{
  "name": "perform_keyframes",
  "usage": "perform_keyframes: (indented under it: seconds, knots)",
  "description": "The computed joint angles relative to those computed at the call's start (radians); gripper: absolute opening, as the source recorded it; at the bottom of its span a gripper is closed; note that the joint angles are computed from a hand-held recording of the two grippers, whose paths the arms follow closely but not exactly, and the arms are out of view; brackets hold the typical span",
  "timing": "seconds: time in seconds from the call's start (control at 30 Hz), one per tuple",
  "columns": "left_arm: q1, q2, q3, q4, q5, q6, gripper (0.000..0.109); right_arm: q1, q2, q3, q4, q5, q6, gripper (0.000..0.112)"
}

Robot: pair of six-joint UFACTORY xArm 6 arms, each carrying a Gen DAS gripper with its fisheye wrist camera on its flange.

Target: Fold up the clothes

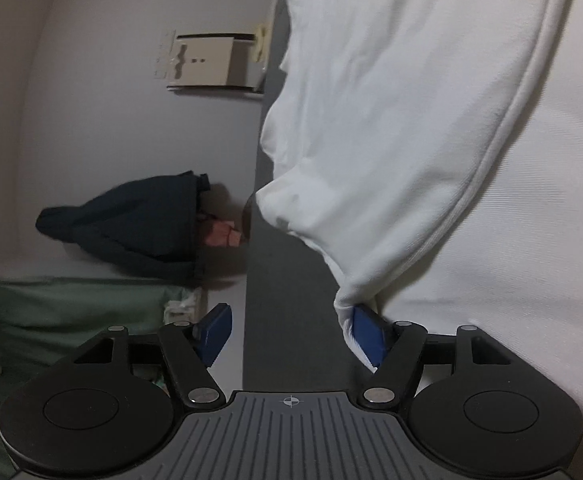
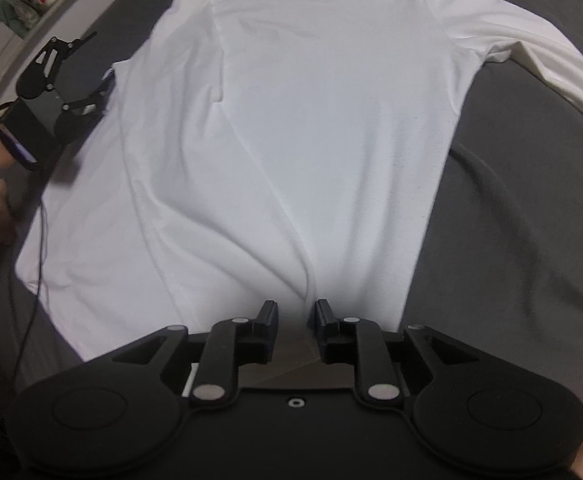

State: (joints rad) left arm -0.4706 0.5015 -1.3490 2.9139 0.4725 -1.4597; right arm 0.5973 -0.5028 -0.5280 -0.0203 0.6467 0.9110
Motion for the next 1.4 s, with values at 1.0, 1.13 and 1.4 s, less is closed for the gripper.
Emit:
perform_keyframes:
  seconds: [1.0,1.13,1.4]
  knots:
    - [0.055,-0.038,-0.032,-0.588,-0.172,0.183,0.087,-0.178,0.636,-0.778,-0.391,-0.164,0.167,0.048]
    - [0.043,-0.046,-0.001,-0.301,-0.127,-0.105,0.087,-0.196,0.875,-1.047,-0.385,-0.155,0.162,0.049]
    - [0.091,-0.012,-0.078,-0.153,-0.260,-0.432,0.087,-0.233,1.466,-1.828,-0.231,0.051,-0.009,0.048]
